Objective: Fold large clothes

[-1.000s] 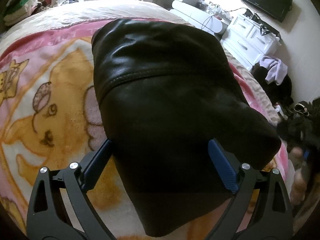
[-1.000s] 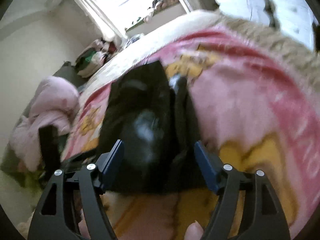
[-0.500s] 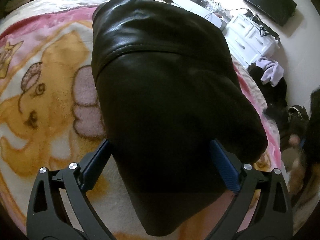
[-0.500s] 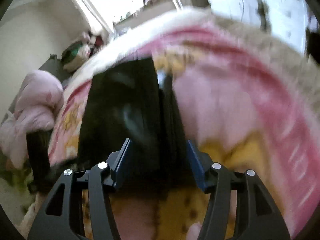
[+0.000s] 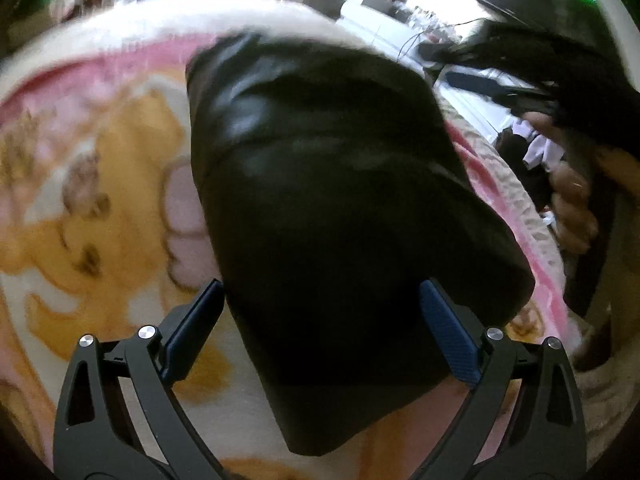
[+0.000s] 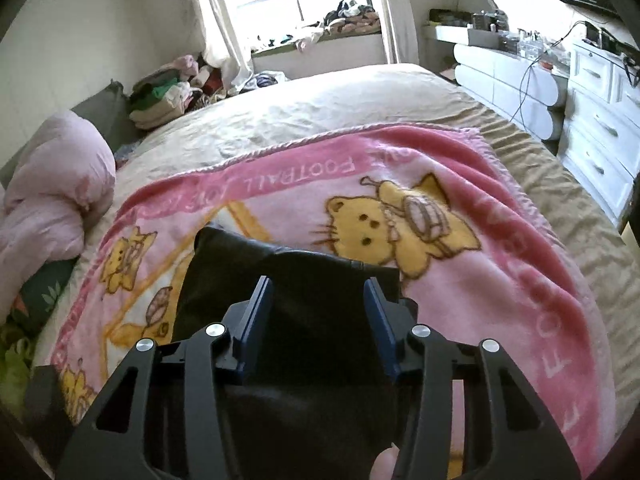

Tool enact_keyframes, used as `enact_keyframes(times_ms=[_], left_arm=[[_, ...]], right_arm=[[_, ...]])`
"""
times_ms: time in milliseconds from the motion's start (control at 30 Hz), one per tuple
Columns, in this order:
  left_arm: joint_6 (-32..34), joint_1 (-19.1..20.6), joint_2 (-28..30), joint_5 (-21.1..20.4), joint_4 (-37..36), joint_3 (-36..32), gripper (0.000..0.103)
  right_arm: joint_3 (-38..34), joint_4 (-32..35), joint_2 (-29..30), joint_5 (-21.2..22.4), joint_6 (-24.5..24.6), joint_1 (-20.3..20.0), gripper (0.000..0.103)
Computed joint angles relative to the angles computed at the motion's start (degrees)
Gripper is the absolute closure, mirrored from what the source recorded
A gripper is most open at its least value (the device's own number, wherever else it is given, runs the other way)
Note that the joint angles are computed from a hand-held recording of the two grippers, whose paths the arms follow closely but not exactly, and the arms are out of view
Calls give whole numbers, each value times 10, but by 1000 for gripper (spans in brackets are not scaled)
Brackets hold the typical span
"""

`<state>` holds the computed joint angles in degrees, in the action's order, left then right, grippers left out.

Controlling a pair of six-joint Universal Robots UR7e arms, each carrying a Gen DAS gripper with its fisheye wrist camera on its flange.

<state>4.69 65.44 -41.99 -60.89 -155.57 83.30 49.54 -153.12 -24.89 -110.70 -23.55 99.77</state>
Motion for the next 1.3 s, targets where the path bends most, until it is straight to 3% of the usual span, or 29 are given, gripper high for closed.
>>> enact_keyframes(times_ms=[133, 267, 333, 433, 633, 933, 1067, 1133, 1300], left_arm=[[38, -13, -1, 14, -39, 5, 12], [44, -16, 10, 12, -19, -14, 12], [41, -14, 17, 12, -1, -26, 12], [54, -14, 26, 21, -3, -32, 12], [32, -4, 27, 8, 22, -44, 12], [16, 3, 30, 3, 34, -46, 12], [8, 5, 25, -3, 38, -42, 12], [4, 6, 23, -4, 40, -42, 12], [-1, 3, 20, 1, 39, -37, 12]], right_arm=[[-37, 47, 21, -33, 0, -1, 57], [-67, 72, 43, -63, 1, -6, 60], [-76, 75, 52, -81, 0, -8, 69], [-90, 95, 63, -100, 20, -17, 74], [-75, 105, 55, -77, 69, -44, 74], [-14, 35, 28, -59, 56, -45, 74], [23, 0, 7, -61, 42, -36, 64], [34, -11, 3, -73, 34, -32, 52], [75, -28, -24, -57, 39, -32, 46]])
